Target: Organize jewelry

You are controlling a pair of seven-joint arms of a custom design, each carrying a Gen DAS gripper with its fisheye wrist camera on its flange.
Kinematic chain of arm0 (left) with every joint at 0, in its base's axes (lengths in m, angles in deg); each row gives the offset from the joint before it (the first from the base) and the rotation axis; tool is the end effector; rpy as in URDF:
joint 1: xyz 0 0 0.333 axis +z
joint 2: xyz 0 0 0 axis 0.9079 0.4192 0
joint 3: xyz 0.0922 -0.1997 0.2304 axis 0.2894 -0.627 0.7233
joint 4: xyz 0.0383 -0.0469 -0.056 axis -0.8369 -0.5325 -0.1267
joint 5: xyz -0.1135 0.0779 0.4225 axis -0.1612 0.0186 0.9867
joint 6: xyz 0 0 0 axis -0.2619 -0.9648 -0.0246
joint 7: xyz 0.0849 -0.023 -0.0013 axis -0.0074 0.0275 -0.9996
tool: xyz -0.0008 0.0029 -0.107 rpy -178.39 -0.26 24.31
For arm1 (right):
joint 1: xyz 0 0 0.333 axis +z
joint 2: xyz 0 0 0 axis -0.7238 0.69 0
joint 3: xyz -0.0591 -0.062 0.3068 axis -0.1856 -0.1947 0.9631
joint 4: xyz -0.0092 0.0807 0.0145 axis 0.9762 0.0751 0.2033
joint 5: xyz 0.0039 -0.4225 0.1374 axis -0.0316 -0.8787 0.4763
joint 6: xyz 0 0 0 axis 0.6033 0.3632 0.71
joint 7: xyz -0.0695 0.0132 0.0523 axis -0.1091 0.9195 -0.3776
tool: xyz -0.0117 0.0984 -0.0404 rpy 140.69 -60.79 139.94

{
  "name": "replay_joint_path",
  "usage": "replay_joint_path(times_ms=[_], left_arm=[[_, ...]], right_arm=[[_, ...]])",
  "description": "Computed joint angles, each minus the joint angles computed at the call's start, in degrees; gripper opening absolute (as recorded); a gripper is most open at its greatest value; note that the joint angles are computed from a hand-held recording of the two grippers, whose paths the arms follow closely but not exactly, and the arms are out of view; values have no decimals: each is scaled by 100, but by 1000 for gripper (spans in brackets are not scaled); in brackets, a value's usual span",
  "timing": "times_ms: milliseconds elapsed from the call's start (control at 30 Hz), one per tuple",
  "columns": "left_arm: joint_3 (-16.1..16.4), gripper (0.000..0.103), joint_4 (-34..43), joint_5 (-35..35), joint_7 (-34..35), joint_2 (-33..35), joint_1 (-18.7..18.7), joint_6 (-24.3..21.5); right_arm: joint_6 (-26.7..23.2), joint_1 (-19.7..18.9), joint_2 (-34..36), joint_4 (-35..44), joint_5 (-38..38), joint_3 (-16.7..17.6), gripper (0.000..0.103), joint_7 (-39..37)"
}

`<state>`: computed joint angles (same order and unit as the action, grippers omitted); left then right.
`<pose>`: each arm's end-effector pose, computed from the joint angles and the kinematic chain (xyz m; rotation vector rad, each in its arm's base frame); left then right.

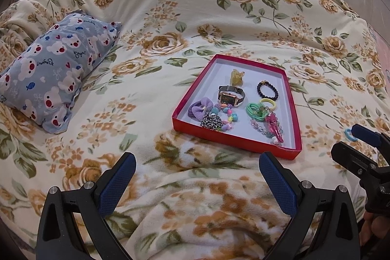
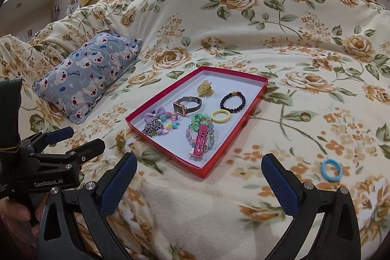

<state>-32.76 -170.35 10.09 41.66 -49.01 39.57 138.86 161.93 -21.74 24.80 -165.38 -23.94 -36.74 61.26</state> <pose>0.4144 -0.4294 0.4625 -1.8370 1.5516 -0.6208 0.5563 0.3858 0.4512 -1.8713 1.3410 -0.2314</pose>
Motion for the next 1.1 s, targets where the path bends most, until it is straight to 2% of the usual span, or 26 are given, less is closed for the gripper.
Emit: replay_joint_path(times_ms=[1100], left_arm=[[-2,102,26,34,45,15,-21,-12]], right_arm=[[-27,15,-10,11,-4,-6,103,15]])
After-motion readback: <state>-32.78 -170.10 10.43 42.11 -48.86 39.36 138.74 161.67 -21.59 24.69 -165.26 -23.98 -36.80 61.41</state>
